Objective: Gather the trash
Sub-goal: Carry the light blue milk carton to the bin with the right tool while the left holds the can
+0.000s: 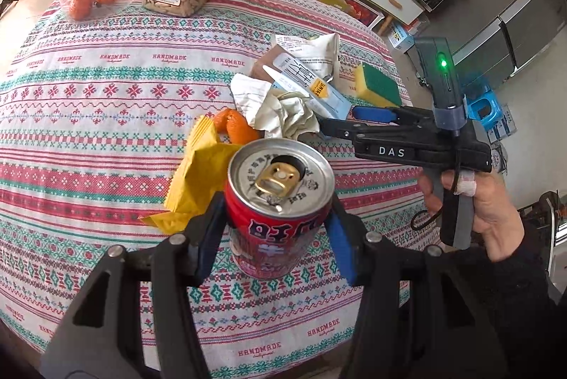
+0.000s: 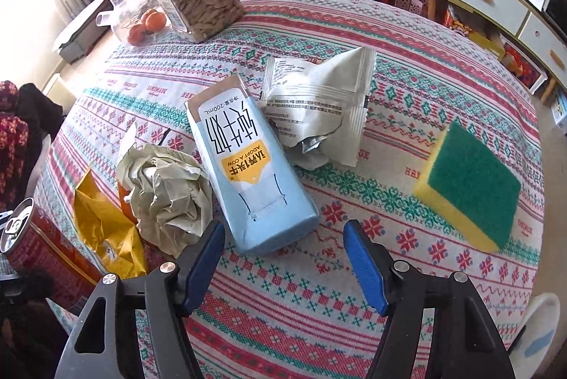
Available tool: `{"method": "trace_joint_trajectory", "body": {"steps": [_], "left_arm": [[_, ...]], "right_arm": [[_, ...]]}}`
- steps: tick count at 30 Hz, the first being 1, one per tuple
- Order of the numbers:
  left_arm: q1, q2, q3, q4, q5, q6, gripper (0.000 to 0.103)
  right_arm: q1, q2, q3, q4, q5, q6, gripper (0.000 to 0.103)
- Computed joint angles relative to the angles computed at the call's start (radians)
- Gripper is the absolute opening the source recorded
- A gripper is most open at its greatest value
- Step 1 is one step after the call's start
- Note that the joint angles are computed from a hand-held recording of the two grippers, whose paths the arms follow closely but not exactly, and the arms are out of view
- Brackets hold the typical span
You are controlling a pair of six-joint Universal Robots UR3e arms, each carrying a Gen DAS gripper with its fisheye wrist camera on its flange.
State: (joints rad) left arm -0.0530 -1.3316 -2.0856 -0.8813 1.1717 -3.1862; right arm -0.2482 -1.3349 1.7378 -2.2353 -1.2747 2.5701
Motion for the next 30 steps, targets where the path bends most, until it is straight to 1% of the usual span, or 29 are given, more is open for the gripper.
{"method": "trace_joint_trajectory", "body": {"steps": [1, 2, 3, 5, 8, 11, 16, 20, 26, 30], "left_arm": [[-0.008, -0.006, 0.008, 0.002, 0.012, -0.007, 0.056], [-0.013, -0.010, 0.013, 0.003, 0.023, -0.010, 0.056], [-0.018, -0.018, 0.017, 0.006, 0.033, -0.014, 0.056], [-0.029, -0.029, 0.026, 0.009, 0.048, -0.023, 0.056], [-0.041, -0.044, 0.038, 0.013, 0.066, -0.029, 0.056], [-0.048, -0.049, 0.040, 0.019, 0.077, -0.036, 0.056], [-0.085, -0.094, 0.070, 0.049, 0.101, -0.060, 0.056], [-0.122, -0.126, 0.090, 0.075, 0.115, -0.081, 0.056], [-0.180, -0.169, 0.122, 0.110, 0.142, -0.116, 0.056], [-0.233, -0.204, 0.156, 0.139, 0.170, -0.143, 0.056]], "right_arm": [[0.003, 0.017, -0.013, 0.007, 0.010, -0.002, 0.070], [0.006, 0.030, -0.020, 0.010, 0.015, 0.001, 0.068], [0.012, 0.046, -0.036, 0.017, 0.018, 0.005, 0.062], [0.018, 0.076, -0.059, 0.025, 0.022, 0.009, 0.054], [0.006, 0.077, -0.062, 0.033, 0.042, 0.008, 0.054], [-0.023, 0.035, -0.045, 0.066, 0.064, -0.014, 0.054], [-0.087, -0.087, 0.013, 0.144, 0.096, -0.078, 0.053], [-0.167, -0.196, 0.055, 0.225, 0.126, -0.153, 0.053], [-0.344, -0.390, 0.119, 0.390, 0.181, -0.296, 0.053], [-0.487, -0.491, 0.123, 0.525, 0.214, -0.413, 0.053]]}}
